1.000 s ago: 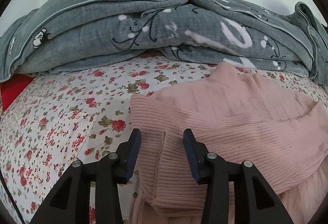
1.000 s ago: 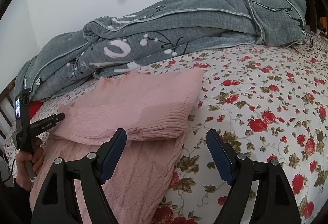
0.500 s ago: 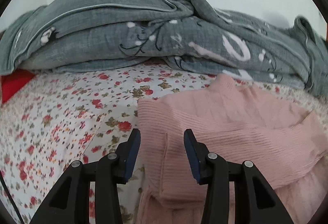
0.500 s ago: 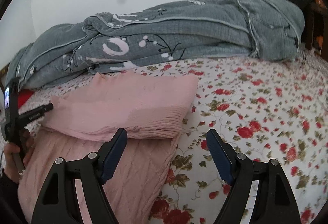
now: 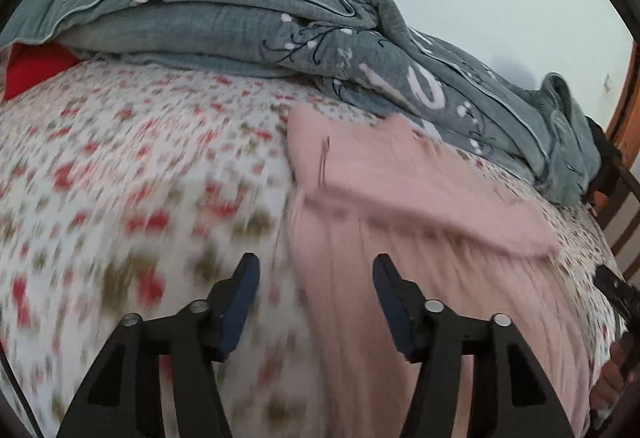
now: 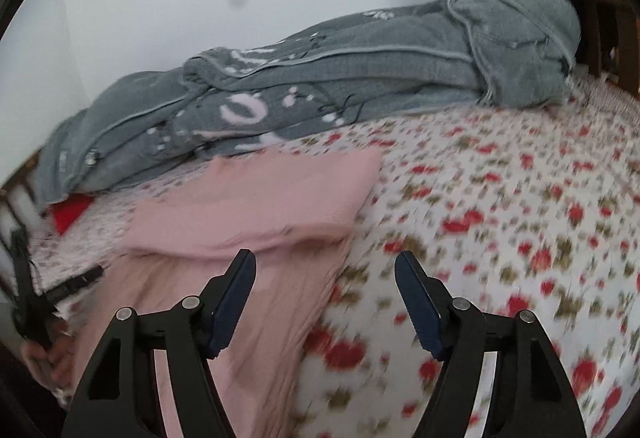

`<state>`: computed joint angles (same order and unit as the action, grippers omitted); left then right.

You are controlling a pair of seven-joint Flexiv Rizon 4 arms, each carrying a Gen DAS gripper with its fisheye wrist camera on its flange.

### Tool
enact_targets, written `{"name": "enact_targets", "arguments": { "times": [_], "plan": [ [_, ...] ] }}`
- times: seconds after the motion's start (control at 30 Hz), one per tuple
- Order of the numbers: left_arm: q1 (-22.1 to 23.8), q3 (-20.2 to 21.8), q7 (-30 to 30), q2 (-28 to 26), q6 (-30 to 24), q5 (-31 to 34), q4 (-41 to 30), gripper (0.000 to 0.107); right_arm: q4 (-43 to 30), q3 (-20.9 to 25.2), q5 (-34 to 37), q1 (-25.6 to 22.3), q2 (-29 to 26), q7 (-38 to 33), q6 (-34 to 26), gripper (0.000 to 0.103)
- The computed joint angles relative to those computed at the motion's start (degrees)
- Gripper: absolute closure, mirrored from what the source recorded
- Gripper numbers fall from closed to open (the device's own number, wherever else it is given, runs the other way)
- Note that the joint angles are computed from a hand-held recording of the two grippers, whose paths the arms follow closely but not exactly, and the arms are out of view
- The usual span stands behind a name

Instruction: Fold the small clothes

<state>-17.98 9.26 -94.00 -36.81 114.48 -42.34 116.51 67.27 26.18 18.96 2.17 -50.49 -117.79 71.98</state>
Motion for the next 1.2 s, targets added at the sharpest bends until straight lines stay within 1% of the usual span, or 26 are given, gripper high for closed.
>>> {"name": "enact_targets", "arguments": {
  "times": [0.07, 0.1, 0.13, 0.17, 0.2, 0.27, 0.3, 0.33, 0.37, 0.43, 0.5, 0.57, 0.63, 0.7, 0.77, 0.8, 0.87, 0.9, 0.93, 0.97, 1.0, 1.03, 1.1, 1.13, 1.17, 1.2],
  "plan": [
    [0.48, -1.96, -2.04, 1.81, 2.97, 1.89, 4.59, 0.043, 3.31, 1.68, 1.58, -2.09, 1.72, -1.27, -0.47, 0.031],
    [-0.38, -1.82, -2.9, 2.36, 4.13, 2.29, 6.33, 0.042, 5.4, 2.46, 2.52, -3.22, 2.82, -2.05, -0.84, 0.031],
    [-2.83, -1.3, -1.89, 2.86, 6.25, 0.31, 8.34, 0.04, 7.49, 2.92, 3.33, -4.11, 3.95, -2.68, -1.36, 0.031],
    [-4.95, -0.93, -0.08, 3.4, 7.18, -2.25, 9.5, 0.039, 9.69, 2.99, 3.94, -4.7, 5.23, -3.17, -1.95, 0.031],
    [-5.48, -1.2, 0.55, 4.2, 7.39, -2.5, 10.56, 0.039, 11.37, 2.98, 4.43, -5.03, 6.23, -3.81, -2.3, 0.031],
    [-3.73, -4.32, -0.74, 6.15, 9.44, 1.17, 13.93, 0.039, 15.78, 3.01, 5.52, -5.59, 8.73, -5.94, -1.58, 0.031],
    [-4.3, -4.89, -0.81, 6.49, 10.31, 1.13, 15.09, 0.038, 17.92, 3.28, 6.45, -5.91, 9.84, -7.03, -0.33, 0.031],
    [-6.47, -4.83, 0.25, 6.51, 10.5, -1.73, 15.86, 0.038, 19.59, 4.01, 7.53, -6.55, 10.67, -8.14, 0.38, 0.031],
    [-9.33, -4.47, 2.36, 6.46, 9.86, -6.14, 16.23, 0.038, 21.08, 5.01, 8.61, -7.48, 11.43, -9.45, 0.43, 0.031],
    [-12.98, -4.72, 5.56, 6.67, 9.99, -12.62, 16.65, 0.038, 23.56, 6.14, 10.47, -8.52, 12.77, -11.61, 0.28, 0.031],
    [-14.57, -5.79, 7.32, 6.61, 11.51, -17.08, 16.65, 0.038, 26.16, 6.92, 11.96, -8.87, 13.99, -14.66, 1.14, 0.031],
    [-14.74, -7.53, 7.18, 6.3, 12.97, -19.43, 16.8, 0.038, 29.16, 6.46, 12.18, -7.64, 15.16, -17.23, 3.74, 0.031],
    [-15.42, -8.91, 10.92, 5.69, 12.31, -24.79, 15.39, 0.038, 31.7, 5.87, 11.75, -6.3, 15.73, -18.64, 6.92, 0.031],
    [-15.33, -10.28, 13.16, 5.04, 13.09, -27.74, 14.42, 0.039, 33.29, 5.78, 10.94, -5.64, 15.75, -18.36, 8.9, 0.031],
    [-14.02, -11.78, 12.5, 4.77, 13.96, -27.37, 14.22, 0.045, 34.07, 5.46, 9.73, -4.94, 15.23, -16.83, 10.16, 0.034],
    [-13.87, -12.5, 12.46, 4.54, 14.36, -28.07, 13.89, 0.049, 34.3, 5.08, 8.9, -4.43, 14.99, -15.63, 10.82, 0.038],
    [-14.11, -13.62, 14.63, 3.89, 15.33, -31.38, 12.63, 0.06, 35.08, 2.59, 6.87, -1.94, 14.75, -12.05, 12.86, 0.059],
    [-14.12, -14.16, 15.46, 3.66, 16.26, -32.46, 12.31, 0.078, 35.31, 2.48, 5.88, -1.9, 14.68, -11.52, 12.72, 0.084],
    [-13.9, -14.69, 15.35, 3.51, 17.29, -32.65, 12.34, 0.099, 35.29, 3.76, 5.18, -3.25, 14.55, -11.69, 11.91, 0.093],
    [-13.08, -15.04, 13.09, 3.78, 17.95, -30.51, 13.36, 0.098, 35.46, 5.76, 5.22, -5.21, 14.48, -12.29, 12.18, 0.093],
    [-11.48, -15.09, 8.08, 4.55, 18.34, -25.38, 15.51, 0.099, 35.44, 7.84, 5.33, -7.22, 14.26, -12.99, 12.88, 0.094],
    [-9.85, -14.99, 2.48, 5.44, 19.22, -19.88, 17.91, 0.1, 35.33, 11.05, 5.88, -10.41, 13.91, -14.3, 13.6, 0.095],
    [-9.33, -14.37, -1.96, 6.55, 20.24, -16.43, 20.47, 0.1, 34.66, 17.85, 7.02, -17.55, 12.84, -16.57, 12.98, 0.095],
    [-7.64, -14.26, -6.07, 7.37, 20.43, -11.81, 22.5, 0.1, 34.04, 20.64, 7.68, -20.7, 12.2, -17.31, 11.69, 0.095],
    [-5.57, -14.22, -9.95, 7.82, 20.16, -6.94, 23.73, 0.1, 32.96, 21.96, 9.82, -22.89, 11.99, -18.66, 9.12, 0.095],
    [-4.03, -14.05, -12.95, 8.13, 19.77, -3.33, 24.55, 0.1, 32.86, 22.28, 8.94, -23.49, 11.56, -17.77, 8.51, 0.095]
  ]
}}
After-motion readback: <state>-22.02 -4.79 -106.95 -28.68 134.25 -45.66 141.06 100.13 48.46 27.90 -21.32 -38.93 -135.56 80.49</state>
